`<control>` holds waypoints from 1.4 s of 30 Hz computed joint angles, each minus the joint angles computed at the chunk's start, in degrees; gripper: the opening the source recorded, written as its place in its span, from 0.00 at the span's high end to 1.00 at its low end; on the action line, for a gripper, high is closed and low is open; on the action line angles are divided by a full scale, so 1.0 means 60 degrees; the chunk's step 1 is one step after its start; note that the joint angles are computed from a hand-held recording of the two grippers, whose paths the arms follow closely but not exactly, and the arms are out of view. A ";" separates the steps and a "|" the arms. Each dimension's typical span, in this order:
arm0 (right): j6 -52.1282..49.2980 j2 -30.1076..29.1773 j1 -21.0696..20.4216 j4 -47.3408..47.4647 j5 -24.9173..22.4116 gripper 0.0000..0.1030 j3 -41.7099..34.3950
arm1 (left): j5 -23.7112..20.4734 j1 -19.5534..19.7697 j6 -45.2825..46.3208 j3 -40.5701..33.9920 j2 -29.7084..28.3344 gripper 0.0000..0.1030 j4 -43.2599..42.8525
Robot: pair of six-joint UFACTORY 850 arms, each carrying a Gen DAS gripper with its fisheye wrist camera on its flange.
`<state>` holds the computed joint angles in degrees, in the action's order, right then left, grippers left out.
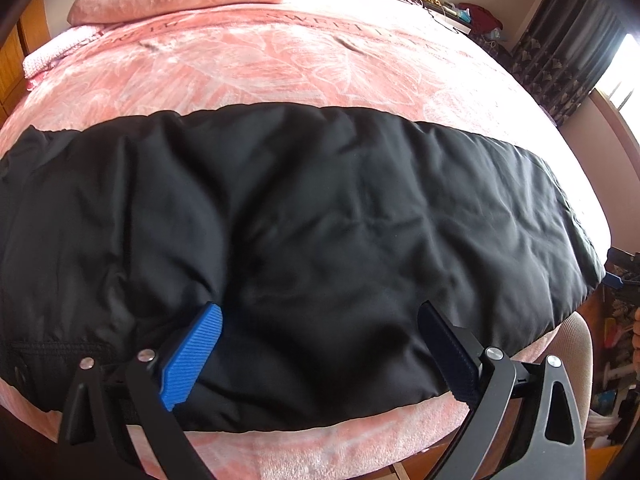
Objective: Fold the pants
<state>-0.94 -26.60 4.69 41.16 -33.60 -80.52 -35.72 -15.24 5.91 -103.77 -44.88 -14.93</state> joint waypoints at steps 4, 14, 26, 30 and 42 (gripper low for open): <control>-0.0508 -0.0621 -0.0036 0.0309 -0.0539 0.26 -0.0504 | -0.0140 0.0005 0.0004 -0.0128 -0.0089 0.04 -0.0006; -0.2904 -0.0944 -0.0009 0.2700 -0.0826 0.76 -0.0743 | -0.0427 0.0147 0.0047 -0.0499 -0.0384 0.04 -0.0465; -0.2411 -0.0474 0.0074 0.1046 0.0070 0.86 -0.2084 | 0.0410 0.0144 0.0512 -0.0535 -0.0223 0.04 -0.1639; 0.0480 -0.1401 0.0103 -0.1590 -0.0840 0.87 -0.2488 | -0.0147 -0.0191 -0.0373 -0.1400 -0.1092 0.04 0.0249; 0.1331 -0.1063 0.0353 -0.2219 -0.0393 0.88 -0.1925 | -0.0110 0.0691 0.0651 -0.0595 -0.0426 0.04 -0.2215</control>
